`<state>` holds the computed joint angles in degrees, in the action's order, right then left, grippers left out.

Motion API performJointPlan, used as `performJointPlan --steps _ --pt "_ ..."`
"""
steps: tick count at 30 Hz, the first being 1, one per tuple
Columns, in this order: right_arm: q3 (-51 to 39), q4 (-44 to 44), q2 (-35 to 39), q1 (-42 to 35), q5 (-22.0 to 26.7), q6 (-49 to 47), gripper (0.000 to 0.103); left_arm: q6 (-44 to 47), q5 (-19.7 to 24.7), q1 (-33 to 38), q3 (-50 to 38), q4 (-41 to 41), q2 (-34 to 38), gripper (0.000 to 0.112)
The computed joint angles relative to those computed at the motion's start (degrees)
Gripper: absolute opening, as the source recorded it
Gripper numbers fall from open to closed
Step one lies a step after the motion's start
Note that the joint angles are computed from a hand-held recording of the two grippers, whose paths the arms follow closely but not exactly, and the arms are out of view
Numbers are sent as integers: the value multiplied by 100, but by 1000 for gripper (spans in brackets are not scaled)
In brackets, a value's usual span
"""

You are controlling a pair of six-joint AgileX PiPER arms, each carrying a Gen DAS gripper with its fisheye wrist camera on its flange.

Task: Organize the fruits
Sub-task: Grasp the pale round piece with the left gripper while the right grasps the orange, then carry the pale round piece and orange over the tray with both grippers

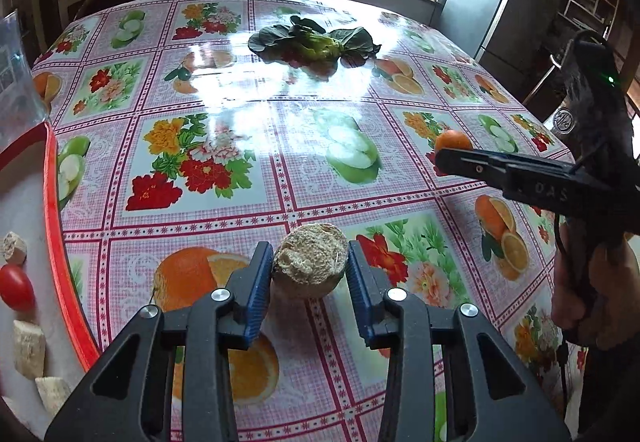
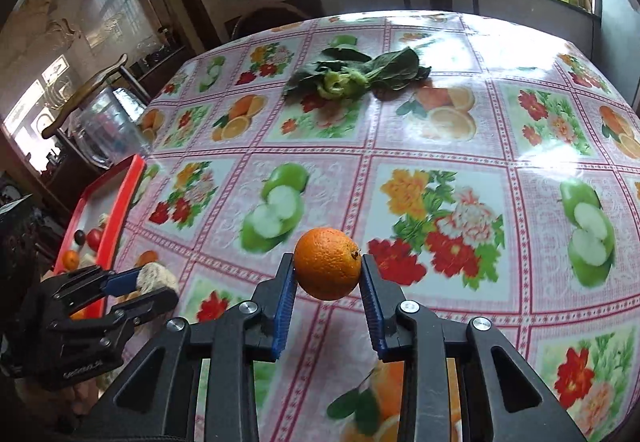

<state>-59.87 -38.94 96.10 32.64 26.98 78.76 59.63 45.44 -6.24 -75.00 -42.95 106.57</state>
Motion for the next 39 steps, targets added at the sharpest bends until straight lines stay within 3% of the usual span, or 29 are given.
performJointPlan --steps 2,9,18,25,39 --pt "140 37 -172 215 -183 140 32 150 19 146 193 -130 -165 35" --pt "127 -390 -391 1195 37 1022 32 618 289 739 716 -456 -673 35" --pt "-213 -798 -129 2031 220 1866 32 1151 827 1629 1163 -770 -1179 35" --pt "-669 -805 250 2343 238 1924 32 1636 1156 2552 1348 -836 -1403 35" --pt "-2223 -195 1315 2737 478 979 32 2174 1784 4078 1125 -827 -1174 35"
